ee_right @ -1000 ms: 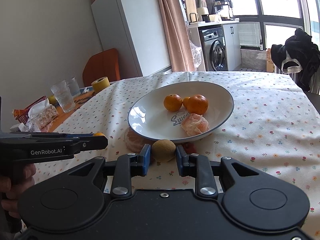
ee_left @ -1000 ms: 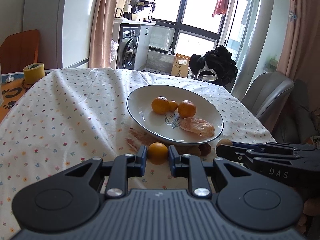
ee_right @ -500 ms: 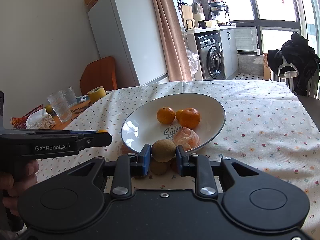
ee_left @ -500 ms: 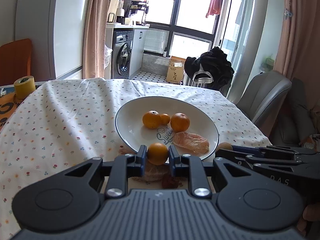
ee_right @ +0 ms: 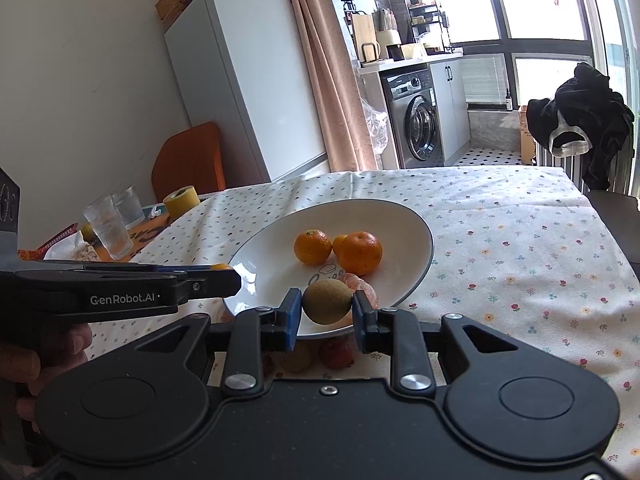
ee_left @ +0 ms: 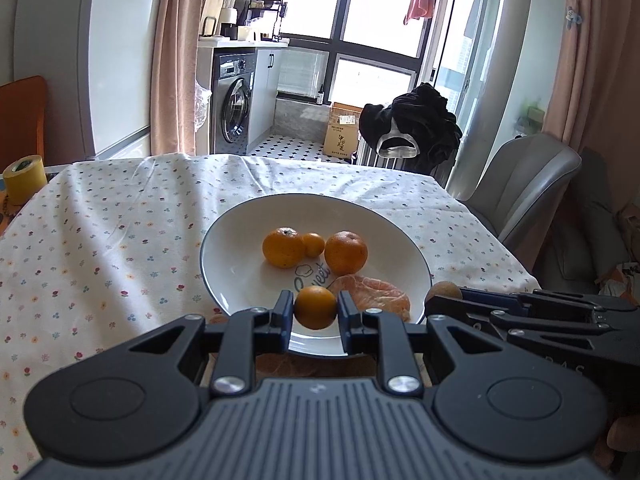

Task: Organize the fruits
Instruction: 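Carry both fruits over the bowl and open the left tool to drop the tangerine, then open the right tool to drop the kiwi into the bowl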

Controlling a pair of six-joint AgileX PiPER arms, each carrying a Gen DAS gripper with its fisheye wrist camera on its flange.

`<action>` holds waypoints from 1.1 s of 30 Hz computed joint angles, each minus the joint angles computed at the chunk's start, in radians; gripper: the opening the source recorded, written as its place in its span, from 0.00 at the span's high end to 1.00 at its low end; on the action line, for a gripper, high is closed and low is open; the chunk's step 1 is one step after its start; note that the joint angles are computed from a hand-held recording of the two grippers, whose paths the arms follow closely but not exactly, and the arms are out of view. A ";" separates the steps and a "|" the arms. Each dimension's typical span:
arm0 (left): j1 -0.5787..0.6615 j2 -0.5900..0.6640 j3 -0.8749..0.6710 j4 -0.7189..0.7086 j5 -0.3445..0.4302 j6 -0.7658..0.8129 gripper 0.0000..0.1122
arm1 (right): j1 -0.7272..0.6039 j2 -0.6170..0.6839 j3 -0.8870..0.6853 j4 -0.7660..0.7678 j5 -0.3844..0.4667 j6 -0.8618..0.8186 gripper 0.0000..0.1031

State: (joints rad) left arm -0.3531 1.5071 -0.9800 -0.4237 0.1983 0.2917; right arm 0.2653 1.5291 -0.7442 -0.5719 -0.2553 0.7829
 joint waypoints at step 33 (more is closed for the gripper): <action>0.131 -0.122 0.140 0.114 0.009 -0.144 0.46 | 0.066 0.071 -0.100 0.052 0.037 -0.059 0.75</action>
